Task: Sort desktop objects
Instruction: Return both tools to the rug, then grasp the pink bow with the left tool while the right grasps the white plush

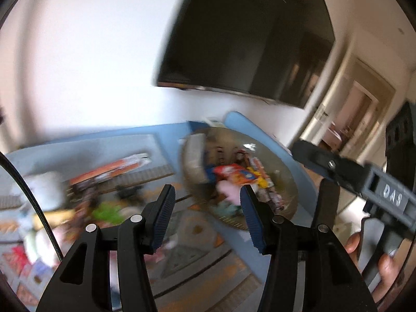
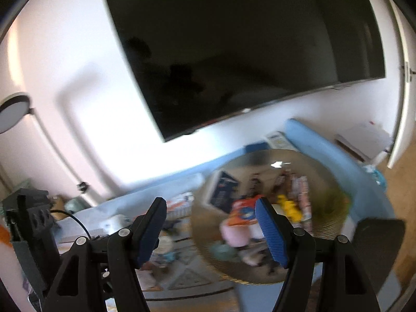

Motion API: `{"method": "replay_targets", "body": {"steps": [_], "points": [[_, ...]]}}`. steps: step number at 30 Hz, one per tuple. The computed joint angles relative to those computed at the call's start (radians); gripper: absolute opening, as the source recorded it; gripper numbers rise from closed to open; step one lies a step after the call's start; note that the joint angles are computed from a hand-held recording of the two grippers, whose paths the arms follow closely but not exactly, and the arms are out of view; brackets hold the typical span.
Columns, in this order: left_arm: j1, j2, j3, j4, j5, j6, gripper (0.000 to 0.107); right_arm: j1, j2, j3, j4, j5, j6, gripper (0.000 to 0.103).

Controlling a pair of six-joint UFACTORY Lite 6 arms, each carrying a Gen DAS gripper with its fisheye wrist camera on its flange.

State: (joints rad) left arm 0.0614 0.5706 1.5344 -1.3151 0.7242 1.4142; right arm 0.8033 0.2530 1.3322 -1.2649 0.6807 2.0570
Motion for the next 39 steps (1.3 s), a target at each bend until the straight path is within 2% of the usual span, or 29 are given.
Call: {"method": "replay_targets", "body": {"steps": [3,5,9,11,12,14,16,18,20,22,24,25,29,34,39], "points": [[0.126,-0.046,-0.086,-0.037,-0.005,0.065,0.050,0.067,0.059,-0.011,-0.170,-0.007,0.179,0.071],[0.224,-0.048,-0.113,-0.041,-0.042,0.090,0.050,0.101,0.124,-0.006,-0.258,-0.024,0.284,0.071],[0.390,0.061,-0.043,0.021,-0.133,0.052,0.050,0.150,0.295,0.016,-0.442,-0.043,0.536,0.071],[0.438,0.132,0.001,0.059,-0.180,0.052,0.050,0.167,0.372,0.045,-0.457,-0.020,0.571,0.071],[0.455,0.177,0.041,0.099,-0.169,0.034,0.050,0.165,0.413,0.069,-0.451,-0.032,0.569,0.071],[0.456,0.254,0.119,0.215,-0.170,-0.046,0.050,0.141,0.451,0.096,-0.461,-0.087,0.591,0.071],[0.417,0.295,0.137,0.297,-0.240,-0.081,0.050,0.117,0.466,0.106,-0.485,-0.128,0.622,0.071],[0.404,0.335,0.161,0.300,-0.282,-0.060,0.051,0.105,0.470,0.098,-0.501,-0.129,0.646,0.071],[0.376,0.370,0.190,0.344,-0.343,-0.108,0.055,0.105,0.471,0.089,-0.523,-0.141,0.673,0.071],[0.352,0.381,0.206,0.365,-0.383,-0.116,0.064,0.109,0.485,0.109,-0.500,-0.148,0.637,0.071],[0.340,0.414,0.268,0.440,-0.365,-0.194,0.067,0.112,0.506,0.144,-0.467,-0.154,0.579,0.071],[0.339,0.428,0.287,0.433,-0.360,-0.189,0.072,0.114,0.518,0.163,-0.449,-0.156,0.549,0.071],[0.359,0.508,0.404,0.393,-0.301,-0.183,0.074,0.116,0.551,0.211,-0.409,-0.170,0.482,0.071],[0.352,0.504,0.400,0.401,-0.307,-0.191,0.074,0.107,0.570,0.236,-0.385,-0.198,0.448,0.071],[0.387,0.479,0.373,0.322,-0.230,-0.106,0.074,0.106,0.584,0.263,-0.356,-0.212,0.412,0.071]]}}
